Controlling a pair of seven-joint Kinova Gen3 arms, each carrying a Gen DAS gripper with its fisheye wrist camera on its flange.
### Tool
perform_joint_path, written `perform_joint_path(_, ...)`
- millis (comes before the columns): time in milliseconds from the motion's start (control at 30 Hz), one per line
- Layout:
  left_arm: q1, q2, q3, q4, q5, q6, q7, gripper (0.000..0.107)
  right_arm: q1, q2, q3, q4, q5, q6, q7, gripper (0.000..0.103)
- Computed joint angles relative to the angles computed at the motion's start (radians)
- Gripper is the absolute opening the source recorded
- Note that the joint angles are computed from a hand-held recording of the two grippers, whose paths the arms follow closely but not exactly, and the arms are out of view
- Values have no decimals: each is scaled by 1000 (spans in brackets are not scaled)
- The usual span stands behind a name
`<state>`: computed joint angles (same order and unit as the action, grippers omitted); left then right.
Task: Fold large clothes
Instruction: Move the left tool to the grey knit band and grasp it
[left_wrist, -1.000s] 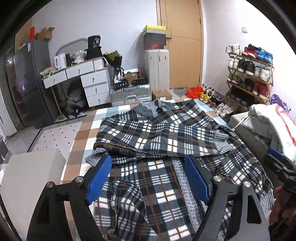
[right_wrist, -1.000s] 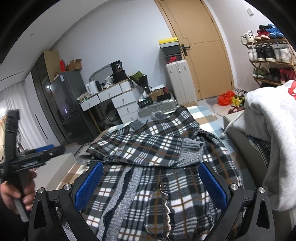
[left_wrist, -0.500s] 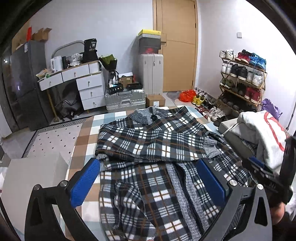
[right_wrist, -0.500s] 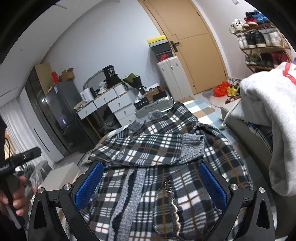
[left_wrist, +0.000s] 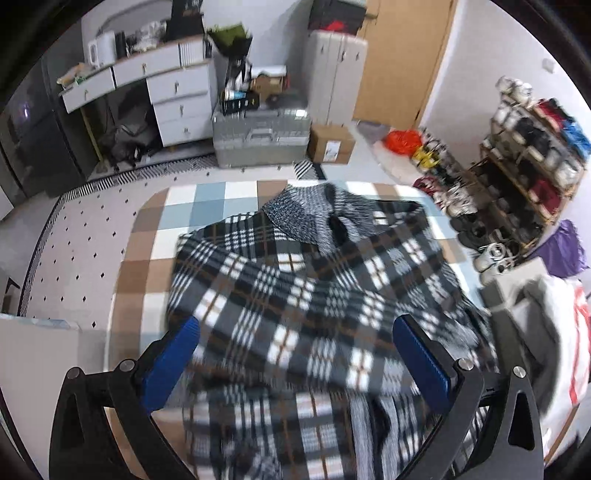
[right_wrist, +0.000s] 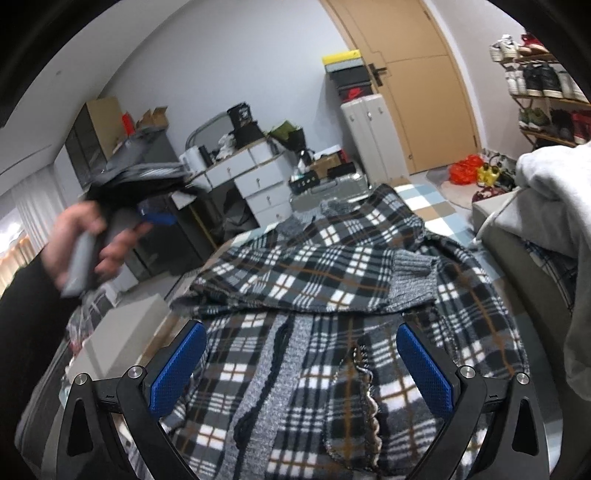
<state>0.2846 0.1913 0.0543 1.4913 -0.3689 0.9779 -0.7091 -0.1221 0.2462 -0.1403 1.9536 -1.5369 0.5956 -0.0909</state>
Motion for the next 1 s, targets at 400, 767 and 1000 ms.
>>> perform_joint_path(400, -158, 422, -64, -454, 233, 112, -200, 102, 57, 100, -33, -122, 263, 118, -188, 103)
perform_joint_path(767, -220, 544, -63, -551, 288, 118, -304, 101, 131, 182, -74, -205, 375, 200, -321, 103)
perform_joint_path(1000, -181, 448, -107, -385, 262, -10, -250, 28, 158, 176, -99, -196, 360, 218, -303, 103)
